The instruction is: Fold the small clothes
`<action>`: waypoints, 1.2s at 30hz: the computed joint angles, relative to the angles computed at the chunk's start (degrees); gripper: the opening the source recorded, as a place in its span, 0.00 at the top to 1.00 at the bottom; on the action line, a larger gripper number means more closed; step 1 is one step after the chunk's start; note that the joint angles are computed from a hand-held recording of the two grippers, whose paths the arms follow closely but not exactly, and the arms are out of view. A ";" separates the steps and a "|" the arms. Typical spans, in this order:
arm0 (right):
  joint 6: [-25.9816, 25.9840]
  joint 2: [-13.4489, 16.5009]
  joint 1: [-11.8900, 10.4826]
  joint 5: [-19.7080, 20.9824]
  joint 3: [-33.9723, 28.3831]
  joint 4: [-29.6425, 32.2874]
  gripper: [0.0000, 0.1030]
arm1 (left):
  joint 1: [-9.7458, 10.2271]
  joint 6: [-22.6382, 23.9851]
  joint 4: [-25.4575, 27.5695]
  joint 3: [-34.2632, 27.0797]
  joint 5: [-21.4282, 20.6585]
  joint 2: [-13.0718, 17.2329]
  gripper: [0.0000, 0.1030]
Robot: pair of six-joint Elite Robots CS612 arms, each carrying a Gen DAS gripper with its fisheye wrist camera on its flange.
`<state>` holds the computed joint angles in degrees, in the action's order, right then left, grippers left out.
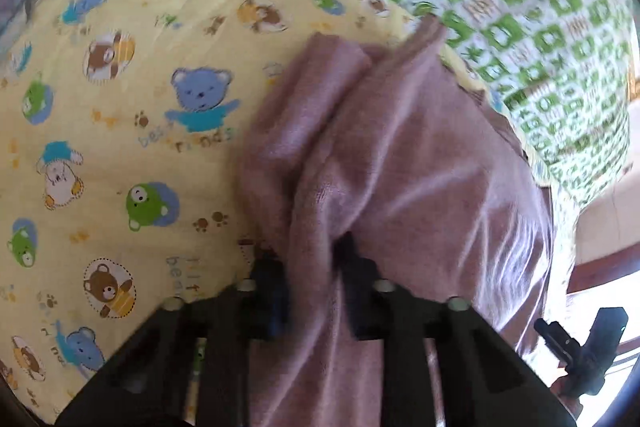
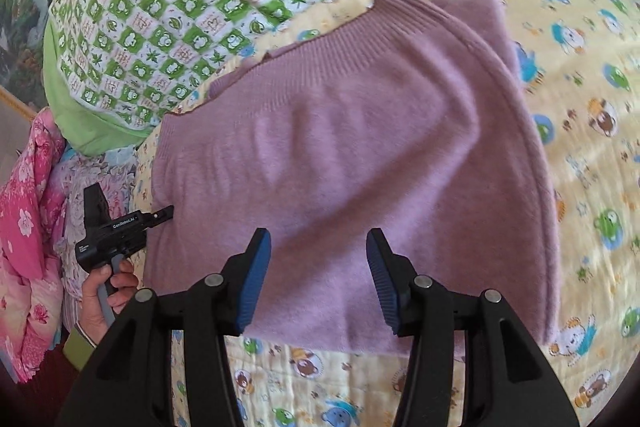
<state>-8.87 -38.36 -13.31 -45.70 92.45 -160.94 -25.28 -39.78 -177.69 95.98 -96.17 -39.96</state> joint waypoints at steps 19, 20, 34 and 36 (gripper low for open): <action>-5.83 -1.23 0.08 2.53 3.81 1.23 0.50 | -6.74 -31.15 -16.98 15.68 10.65 -3.26 0.17; -5.92 -1.31 0.06 2.62 3.89 1.08 0.50 | -6.80 -31.17 -16.12 14.82 11.31 -3.05 0.17; 3.26 3.92 -1.01 1.53 -0.77 -5.77 0.51 | -8.31 -16.38 -17.35 10.18 14.09 -4.00 0.89; 6.04 4.55 -1.94 4.27 -1.01 -6.36 0.51 | -9.98 -9.98 -17.39 9.55 14.98 -5.28 0.90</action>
<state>-2.83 -33.82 -15.25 -41.43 91.44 -167.29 -35.26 -49.76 -195.08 105.53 -81.19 -45.24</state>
